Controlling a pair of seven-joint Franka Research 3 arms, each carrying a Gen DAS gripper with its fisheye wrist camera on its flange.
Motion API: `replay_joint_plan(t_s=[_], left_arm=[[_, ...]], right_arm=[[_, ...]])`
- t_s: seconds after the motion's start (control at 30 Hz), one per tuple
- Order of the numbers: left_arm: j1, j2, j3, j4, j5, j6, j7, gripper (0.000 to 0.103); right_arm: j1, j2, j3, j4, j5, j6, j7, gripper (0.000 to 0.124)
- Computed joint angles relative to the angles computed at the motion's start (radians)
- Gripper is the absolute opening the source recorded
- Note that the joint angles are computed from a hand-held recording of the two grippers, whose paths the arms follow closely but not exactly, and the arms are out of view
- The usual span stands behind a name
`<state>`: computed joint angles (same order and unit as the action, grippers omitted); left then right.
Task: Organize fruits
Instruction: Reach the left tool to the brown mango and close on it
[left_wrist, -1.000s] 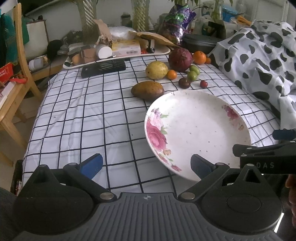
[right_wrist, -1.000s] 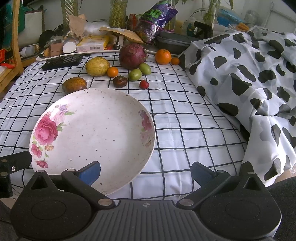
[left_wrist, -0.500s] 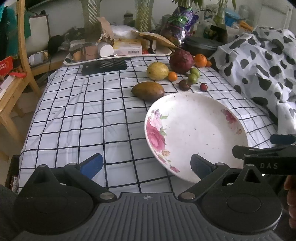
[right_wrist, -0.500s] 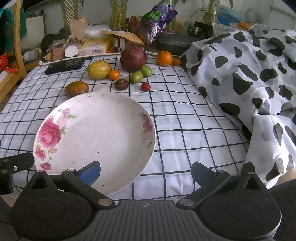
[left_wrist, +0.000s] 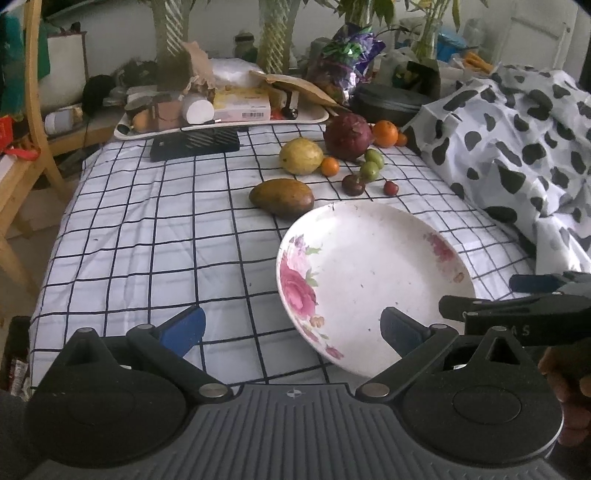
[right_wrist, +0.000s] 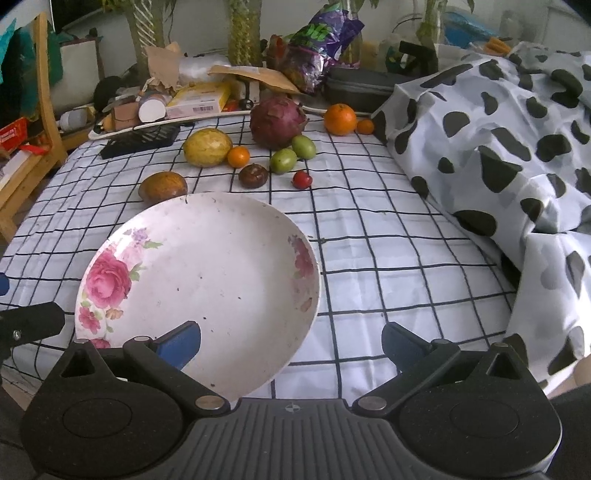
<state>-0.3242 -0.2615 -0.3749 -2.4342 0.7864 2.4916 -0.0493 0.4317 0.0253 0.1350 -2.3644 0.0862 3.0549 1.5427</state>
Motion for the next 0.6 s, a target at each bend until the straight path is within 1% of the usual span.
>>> replay_joint_plan(t_s=[0.1,0.2,0.33,0.43,0.6], left_arm=[[0.009,-0.011,0.017,-0.020,0.003,0.054,0.008,0.103],[0.027,-0.015,0.028,-0.033,0.009,0.105,0.023,0.103],[0.054,-0.008,0.034,-0.033,0.022,0.146,0.047,0.103],[0.083,-0.005,0.038,-0.036,0.057,0.202,0.043,0.103],[0.111,0.019,0.035,-0.003,0.113,0.196,0.086,0.103]], right_arm=[[-0.005,0.018,0.009,0.020,0.060,-0.002,-0.071,0.103],[-0.001,0.039,0.001,0.044,0.045,-0.004,-0.086,0.103],[-0.009,0.075,0.010,0.089,0.090,-0.018,-0.165,0.103],[-0.035,0.106,0.039,0.129,0.185,-0.024,-0.261,0.103],[-0.053,0.172,0.048,0.214,0.261,-0.039,-0.335,0.103]])
